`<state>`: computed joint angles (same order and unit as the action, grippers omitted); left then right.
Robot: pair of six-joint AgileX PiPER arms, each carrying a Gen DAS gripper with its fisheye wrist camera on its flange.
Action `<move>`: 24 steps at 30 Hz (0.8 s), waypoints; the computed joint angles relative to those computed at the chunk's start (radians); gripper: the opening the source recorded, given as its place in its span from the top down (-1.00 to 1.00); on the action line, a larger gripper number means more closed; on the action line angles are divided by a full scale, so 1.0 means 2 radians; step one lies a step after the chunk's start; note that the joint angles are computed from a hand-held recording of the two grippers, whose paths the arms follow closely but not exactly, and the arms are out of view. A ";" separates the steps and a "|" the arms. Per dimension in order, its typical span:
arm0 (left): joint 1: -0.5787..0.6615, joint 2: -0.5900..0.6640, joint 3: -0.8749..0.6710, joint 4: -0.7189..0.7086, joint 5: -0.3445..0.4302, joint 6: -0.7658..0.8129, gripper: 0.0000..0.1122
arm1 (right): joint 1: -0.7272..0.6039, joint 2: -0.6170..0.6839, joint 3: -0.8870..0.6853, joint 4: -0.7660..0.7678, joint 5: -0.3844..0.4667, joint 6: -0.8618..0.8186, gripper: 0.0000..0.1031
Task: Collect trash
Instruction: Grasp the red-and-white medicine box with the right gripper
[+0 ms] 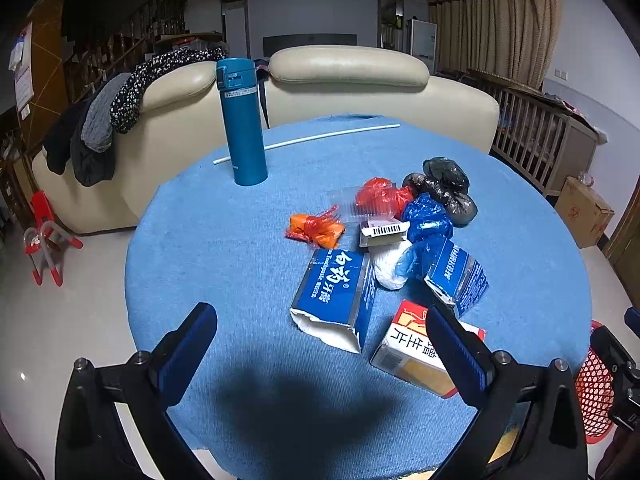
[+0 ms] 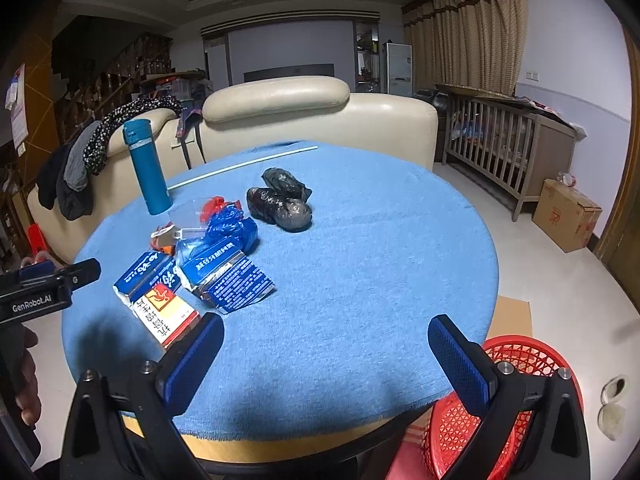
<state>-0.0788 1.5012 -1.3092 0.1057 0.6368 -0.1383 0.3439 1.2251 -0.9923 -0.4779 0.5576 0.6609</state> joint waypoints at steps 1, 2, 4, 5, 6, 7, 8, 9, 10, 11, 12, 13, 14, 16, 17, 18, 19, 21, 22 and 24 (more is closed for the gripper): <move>0.001 0.001 0.000 -0.001 0.001 0.001 -0.84 | 0.002 0.000 0.000 0.001 0.000 -0.003 -1.00; 0.005 0.002 0.001 -0.009 0.001 0.008 -0.84 | 0.003 0.001 -0.001 0.006 -0.001 -0.009 -1.00; 0.014 0.001 0.009 -0.027 -0.005 0.022 -0.84 | 0.005 0.003 -0.001 0.021 -0.004 -0.026 -1.00; 0.020 -0.002 0.017 -0.040 -0.014 0.033 -0.84 | 0.006 0.003 -0.001 0.027 -0.005 -0.034 -1.00; 0.028 -0.007 0.027 -0.054 -0.025 0.046 -0.84 | 0.008 0.004 -0.002 0.037 -0.007 -0.048 -1.00; 0.033 -0.009 0.033 -0.063 -0.030 0.054 -0.84 | 0.009 0.006 -0.003 0.046 -0.009 -0.060 -1.00; 0.041 -0.011 0.040 -0.080 -0.036 0.069 -0.84 | 0.009 0.007 -0.003 0.064 -0.012 -0.080 -1.00; 0.053 -0.012 0.047 -0.104 -0.039 0.093 -0.84 | 0.008 0.010 -0.004 0.086 -0.016 -0.105 -1.00; 0.061 -0.011 0.049 -0.122 -0.039 0.109 -0.84 | 0.008 0.014 -0.006 0.102 -0.017 -0.123 -1.00; 0.067 -0.009 0.050 -0.133 -0.037 0.118 -0.84 | 0.009 0.019 -0.008 0.121 -0.020 -0.146 -1.00; 0.073 -0.006 0.051 -0.141 -0.036 0.124 -0.84 | 0.011 0.026 -0.011 0.137 -0.023 -0.166 -1.00; 0.079 -0.002 0.050 -0.146 -0.034 0.128 -0.84 | 0.013 0.033 -0.014 0.154 -0.026 -0.187 -1.00; 0.082 0.001 0.049 -0.147 -0.031 0.131 -0.84 | 0.011 0.044 -0.020 0.190 -0.029 -0.227 -1.00; 0.087 0.009 0.049 -0.148 -0.029 0.138 -0.84 | 0.008 0.073 -0.039 0.261 -0.030 -0.305 -1.00; 0.089 0.011 0.049 -0.148 -0.029 0.142 -0.84 | 0.007 0.087 -0.051 0.285 -0.025 -0.334 -1.00; 0.092 0.015 0.049 -0.153 -0.029 0.149 -0.84 | 0.008 0.105 -0.065 0.306 -0.020 -0.361 -1.00; 0.094 0.016 0.051 -0.157 -0.030 0.154 -0.84 | 0.009 0.120 -0.079 0.325 -0.015 -0.387 -1.00; 0.100 0.020 0.052 -0.171 -0.030 0.169 -0.84 | 0.009 0.143 -0.101 0.353 -0.005 -0.423 -1.00; 0.104 0.024 0.051 -0.181 -0.028 0.179 -0.84 | 0.010 0.156 -0.114 0.359 -0.001 -0.434 -1.00; 0.110 0.030 0.045 -0.200 -0.023 0.197 -0.84 | 0.012 0.181 -0.139 0.369 0.009 -0.456 -1.00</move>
